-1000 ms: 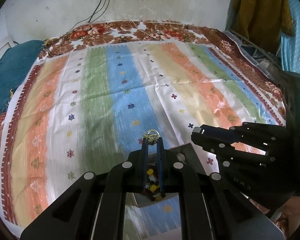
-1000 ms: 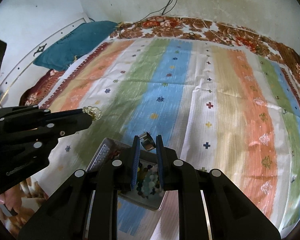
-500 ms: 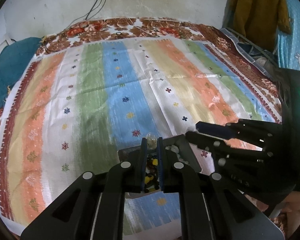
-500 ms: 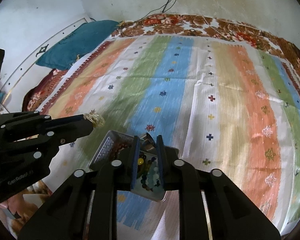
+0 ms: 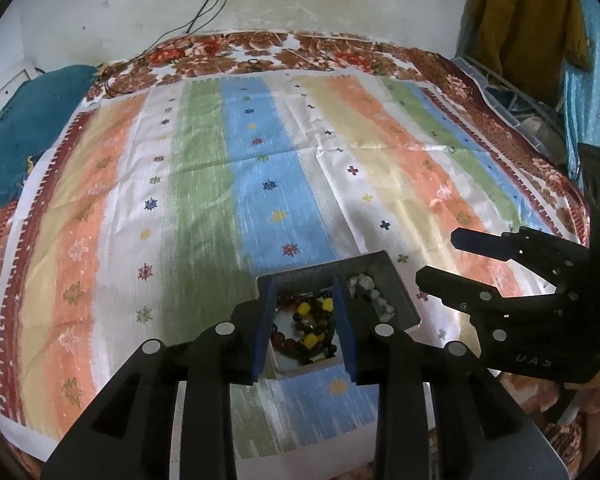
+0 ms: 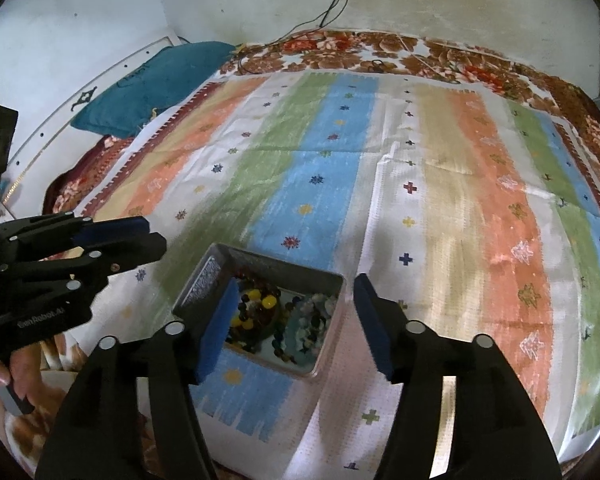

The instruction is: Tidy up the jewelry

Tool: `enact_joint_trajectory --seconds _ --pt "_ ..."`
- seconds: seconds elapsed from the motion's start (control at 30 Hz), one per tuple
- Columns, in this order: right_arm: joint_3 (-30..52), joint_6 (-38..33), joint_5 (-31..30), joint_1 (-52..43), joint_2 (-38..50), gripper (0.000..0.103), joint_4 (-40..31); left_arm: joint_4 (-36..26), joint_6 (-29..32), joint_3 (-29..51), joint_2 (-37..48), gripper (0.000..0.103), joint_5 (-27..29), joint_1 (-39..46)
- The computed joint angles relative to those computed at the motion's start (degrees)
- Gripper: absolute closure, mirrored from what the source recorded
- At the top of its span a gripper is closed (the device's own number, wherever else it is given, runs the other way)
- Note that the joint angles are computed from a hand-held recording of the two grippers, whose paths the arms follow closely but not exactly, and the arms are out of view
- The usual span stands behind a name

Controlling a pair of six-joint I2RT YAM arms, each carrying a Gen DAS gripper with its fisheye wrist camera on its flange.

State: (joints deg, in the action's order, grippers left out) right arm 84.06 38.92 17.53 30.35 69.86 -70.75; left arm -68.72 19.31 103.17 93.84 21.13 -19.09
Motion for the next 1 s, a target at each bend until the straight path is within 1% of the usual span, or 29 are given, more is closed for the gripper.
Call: enact_joint_trajectory --seconds 0.07,0.1,0.13,0.23,0.37,0.47,0.5,0.53,0.67,0.73,0.8,1.0 --pt "-0.20 0.42 0.49 0.46 -0.38 0.036 -0.52 0.06 0.22 -1.03 -0.89 0.068 0.29 0.24" --pt "-0.17 0.59 1.04 0.90 -0.42 0.035 -0.93 0.04 0.40 -1.49 -1.21 0.064 0.38 0.32" --pt "-0.13 0.77 1.55 1.30 -0.40 0.033 -1.19 0.12 0.55 -2.05 -1.59 0.057 0.33 0.34" --pt "-0.59 0.98 2.23 1.96 -1.13 0.031 -1.34 -0.02 1.06 -3.20 -2.52 0.046 0.29 0.39" --pt "-0.72 1.29 3.90 3.03 -1.54 0.029 -1.87 1.17 1.37 -4.75 -3.66 0.041 -1.97 -0.10" --pt "-0.63 1.79 5.13 3.49 -1.65 0.025 -2.65 0.79 1.22 -4.77 -3.53 0.036 -1.84 0.33" --pt "-0.53 1.92 5.85 3.87 -1.80 0.023 -2.89 0.94 1.27 -5.06 -3.82 0.032 -1.67 0.57" --pt "-0.57 1.75 6.33 4.33 -2.09 0.018 -2.89 1.17 1.33 -5.46 -4.18 0.027 -1.64 0.76" --pt "-0.86 2.53 7.88 5.68 -2.79 0.011 -3.20 2.92 1.30 -7.98 -6.37 0.018 -2.27 1.41" --pt "-0.87 2.77 8.57 5.91 -3.02 0.009 -3.08 3.33 1.19 -8.35 -6.79 0.009 -1.40 2.06" --pt "-0.90 3.14 9.08 6.11 -3.01 0.007 -3.42 4.29 0.71 -9.05 -7.44 0.006 -1.72 2.48" --pt "-1.12 4.42 10.02 7.40 -4.02 0.006 -3.61 5.53 -0.75 -9.80 -8.45 0.006 -2.69 3.61"
